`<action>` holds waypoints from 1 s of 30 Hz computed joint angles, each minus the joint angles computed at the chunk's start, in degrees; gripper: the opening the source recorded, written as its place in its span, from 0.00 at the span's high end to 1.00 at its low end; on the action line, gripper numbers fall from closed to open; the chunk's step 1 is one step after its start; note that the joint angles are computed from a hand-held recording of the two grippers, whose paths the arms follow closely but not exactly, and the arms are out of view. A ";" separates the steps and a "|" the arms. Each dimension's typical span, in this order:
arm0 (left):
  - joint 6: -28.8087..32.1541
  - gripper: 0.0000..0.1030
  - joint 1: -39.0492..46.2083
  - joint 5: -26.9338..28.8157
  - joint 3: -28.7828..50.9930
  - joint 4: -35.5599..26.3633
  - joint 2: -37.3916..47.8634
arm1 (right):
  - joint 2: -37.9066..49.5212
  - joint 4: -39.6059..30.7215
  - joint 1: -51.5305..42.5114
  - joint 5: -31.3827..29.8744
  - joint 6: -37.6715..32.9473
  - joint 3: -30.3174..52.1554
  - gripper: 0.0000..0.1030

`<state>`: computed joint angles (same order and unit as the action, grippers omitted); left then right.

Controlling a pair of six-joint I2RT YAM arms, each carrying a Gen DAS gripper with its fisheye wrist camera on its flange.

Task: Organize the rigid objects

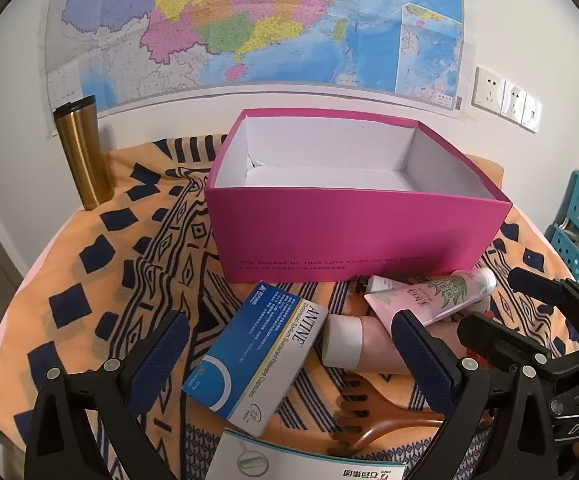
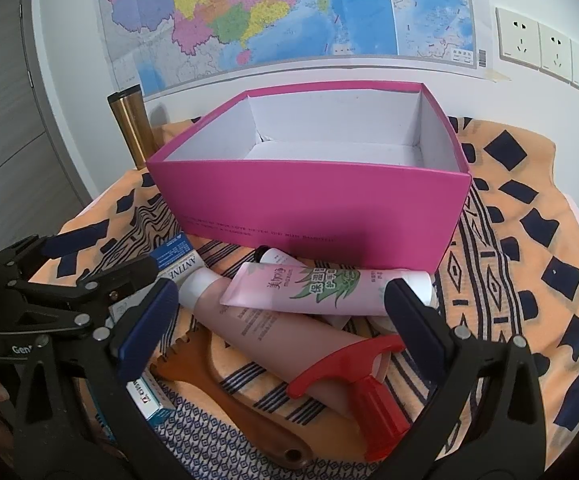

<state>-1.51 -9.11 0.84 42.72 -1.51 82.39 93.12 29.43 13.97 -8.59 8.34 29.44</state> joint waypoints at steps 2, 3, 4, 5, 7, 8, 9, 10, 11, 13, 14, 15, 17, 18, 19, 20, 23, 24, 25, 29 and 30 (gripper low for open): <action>0.06 0.00 -0.03 -0.05 -0.12 0.10 -0.05 | 0.03 0.03 0.07 0.04 -0.04 0.01 0.00; 0.06 0.00 -0.01 0.00 -0.25 0.22 -0.11 | 0.01 -0.01 0.02 0.08 0.02 0.00 0.00; 0.02 0.00 -0.03 -0.03 -0.34 0.34 -0.12 | 0.00 -0.05 0.00 0.04 0.06 0.02 0.00; 0.06 0.00 -0.05 -0.03 -0.35 0.36 -0.12 | 0.03 -0.03 -0.08 -0.18 -0.03 0.01 0.00; 0.00 0.00 -0.07 -0.06 -0.44 0.38 -0.15 | 0.07 0.23 0.07 0.17 0.06 -0.11 0.00; 0.00 0.00 -0.09 -0.04 -0.32 0.17 -0.20 | 0.04 0.01 -0.05 -0.08 -0.02 -0.01 0.00; 0.01 0.00 -0.06 0.03 -0.20 -0.05 -0.26 | 0.00 0.03 -0.08 -0.11 0.00 -0.05 0.00; -0.07 0.00 -0.10 -0.05 -0.21 -0.03 -0.26 | -0.01 0.06 -0.04 -0.01 0.03 -0.07 0.00; -0.07 0.00 -0.10 -0.05 -0.21 -0.03 -0.26 | -0.10 -0.01 0.01 0.01 0.07 -0.07 0.00; 0.04 0.00 -0.08 0.00 -0.38 0.06 -0.38 | -0.15 0.01 -0.12 -0.21 -0.01 -0.11 0.00; 0.02 0.00 -0.11 -0.09 -0.32 0.00 -0.37 | -0.12 0.02 -0.01 -0.02 0.05 -0.05 0.00; 0.08 0.00 -0.03 0.01 -0.32 -0.04 -0.36 | -0.14 -0.01 0.08 -0.02 0.07 -0.02 0.00; 0.04 0.00 -0.07 0.04 -0.28 -0.28 -0.48 | -0.11 0.03 0.15 -0.01 0.18 -0.03 0.00; 0.05 0.00 -0.10 -0.02 -0.28 -0.30 -0.48 | -0.10 0.03 0.09 -0.14 0.12 -0.01 0.00; 0.08 0.00 -0.07 0.01 -0.40 -0.17 -0.53 | -0.09 0.02 0.08 -0.21 0.08 -0.02 0.00; 0.07 0.00 -0.07 0.00 -0.45 -0.09 -0.56 | -0.15 0.03 0.21 -0.13 0.14 -0.04 0.00; 0.08 0.00 -0.07 0.05 -0.48 -0.09 -0.55 | -0.18 -0.15 0.12 -0.50 0.12 0.07 0.00; 0.09 0.00 -0.11 -0.06 -0.47 -0.08 -0.52 | -0.23 -0.18 0.19 -0.47 0.17 0.09 0.00; 0.11 0.00 -0.09 -0.07 -0.44 -0.16 -0.53 | -0.22 -0.21 0.12 -0.61 0.13 0.12 0.00; 0.12 0.00 0.09 0.16 -0.29 -0.36 -0.40 | -0.19 -0.20 0.27 -0.78 0.17 0.18 0.00; 0.22 0.00 0.11 0.15 -0.35 -0.31 -0.43 | -0.19 -0.26 0.35 -0.72 0.19 0.25 0.00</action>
